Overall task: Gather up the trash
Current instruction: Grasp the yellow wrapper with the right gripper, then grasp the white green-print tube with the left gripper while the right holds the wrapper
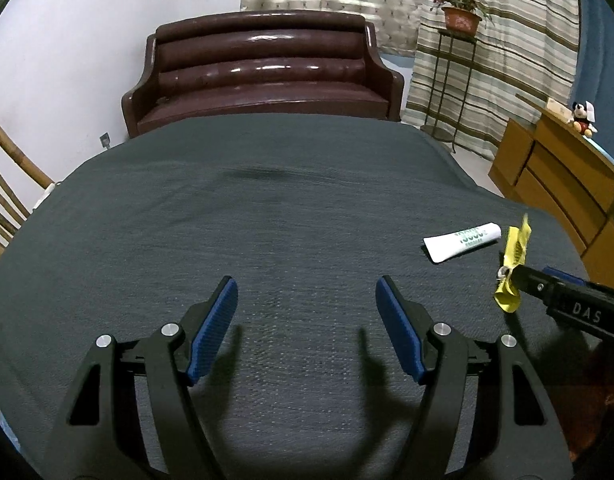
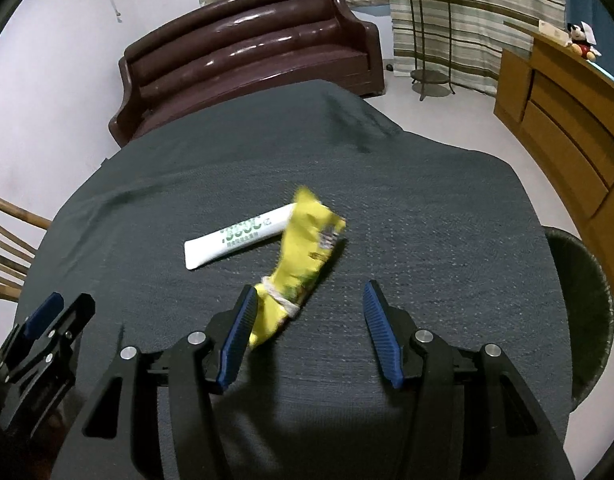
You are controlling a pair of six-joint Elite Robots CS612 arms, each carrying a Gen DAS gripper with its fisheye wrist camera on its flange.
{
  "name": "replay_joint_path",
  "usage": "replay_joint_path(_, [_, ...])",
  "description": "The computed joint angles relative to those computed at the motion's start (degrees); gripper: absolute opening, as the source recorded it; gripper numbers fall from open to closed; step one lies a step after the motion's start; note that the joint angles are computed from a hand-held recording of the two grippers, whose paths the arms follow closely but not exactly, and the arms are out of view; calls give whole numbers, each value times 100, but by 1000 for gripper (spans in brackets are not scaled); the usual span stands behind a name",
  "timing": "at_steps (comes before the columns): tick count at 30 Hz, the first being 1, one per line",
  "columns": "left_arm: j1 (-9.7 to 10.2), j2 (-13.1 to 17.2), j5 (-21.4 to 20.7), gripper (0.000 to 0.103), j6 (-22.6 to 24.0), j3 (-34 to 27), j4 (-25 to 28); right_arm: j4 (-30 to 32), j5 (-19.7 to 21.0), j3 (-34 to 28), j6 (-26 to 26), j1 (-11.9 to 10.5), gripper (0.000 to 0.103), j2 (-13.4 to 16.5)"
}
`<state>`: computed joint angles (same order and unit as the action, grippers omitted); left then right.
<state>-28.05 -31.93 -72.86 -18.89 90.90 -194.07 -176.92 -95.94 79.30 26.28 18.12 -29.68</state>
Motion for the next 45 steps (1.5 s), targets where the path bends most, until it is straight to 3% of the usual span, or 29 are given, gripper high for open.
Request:
replay_joint_path(11, [67, 12, -100, 70, 26, 9, -102, 335, -156, -332, 68, 40, 53, 149])
replay_joint_path(14, [62, 20, -133, 70, 46, 3, -108, 334, -225, -324, -23, 50, 39, 147])
replay_joint_path(18, [46, 34, -168, 70, 81, -31, -85, 284, -213, -281, -192, 44, 28, 126])
replay_joint_path(34, [-92, 158, -340, 70, 424, -421, 221, -35, -474, -12, -573, -48, 28, 17])
replay_joint_path(45, [-165, 361, -602, 70, 1137, -1040, 911, -186, -268, 199, -548, -218, 28, -56])
